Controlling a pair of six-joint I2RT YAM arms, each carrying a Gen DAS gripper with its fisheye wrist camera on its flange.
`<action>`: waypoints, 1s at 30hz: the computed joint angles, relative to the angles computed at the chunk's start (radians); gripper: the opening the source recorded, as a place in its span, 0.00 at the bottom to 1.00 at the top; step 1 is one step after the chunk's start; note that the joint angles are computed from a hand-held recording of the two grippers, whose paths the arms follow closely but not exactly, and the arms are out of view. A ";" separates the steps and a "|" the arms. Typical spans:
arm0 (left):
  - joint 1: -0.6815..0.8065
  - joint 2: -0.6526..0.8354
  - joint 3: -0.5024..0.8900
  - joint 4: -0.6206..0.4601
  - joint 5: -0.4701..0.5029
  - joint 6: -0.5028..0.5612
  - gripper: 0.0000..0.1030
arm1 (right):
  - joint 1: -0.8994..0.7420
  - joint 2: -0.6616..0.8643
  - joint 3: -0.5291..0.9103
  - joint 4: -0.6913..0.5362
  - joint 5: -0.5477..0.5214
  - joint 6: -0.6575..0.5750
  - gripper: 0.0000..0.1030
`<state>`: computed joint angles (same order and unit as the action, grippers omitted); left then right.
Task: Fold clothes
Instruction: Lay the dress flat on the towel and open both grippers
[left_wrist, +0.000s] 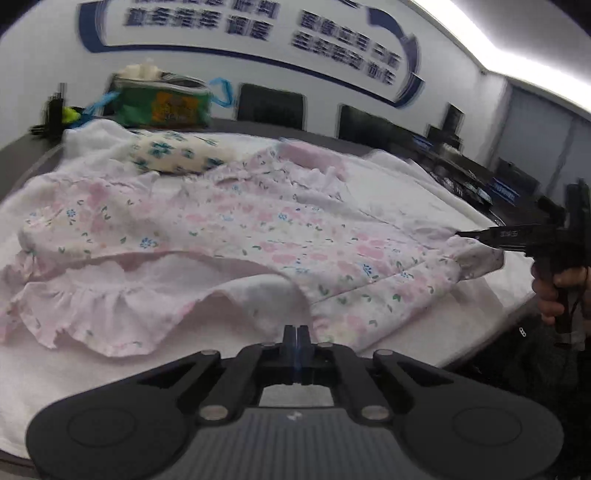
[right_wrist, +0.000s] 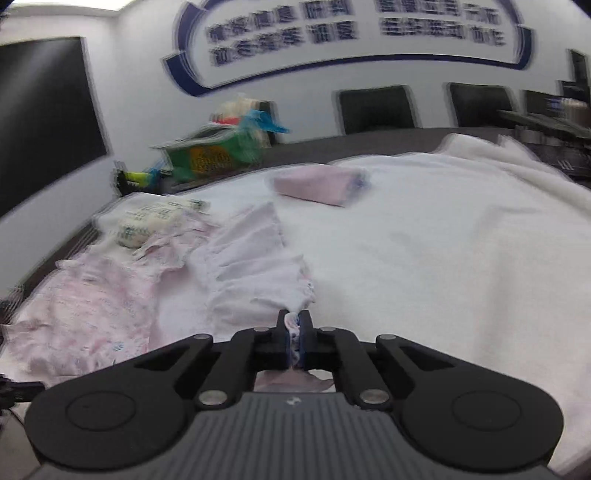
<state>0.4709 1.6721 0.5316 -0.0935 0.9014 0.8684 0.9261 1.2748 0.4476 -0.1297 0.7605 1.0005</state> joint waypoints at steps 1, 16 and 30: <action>0.015 0.016 0.022 -0.065 0.011 0.082 0.05 | 0.010 -0.009 0.001 -0.065 -0.023 0.031 0.05; -0.403 0.472 0.975 -0.139 -0.525 -0.510 0.37 | -0.707 0.618 0.653 0.269 -0.664 -0.639 0.69; -0.483 0.605 0.973 0.106 -0.587 -0.635 0.00 | -0.691 0.661 0.588 0.385 -0.481 -0.592 0.00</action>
<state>-0.0120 2.2770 1.5043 0.0122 0.3141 0.2338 0.2354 1.9358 1.0360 0.2549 0.2794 0.4090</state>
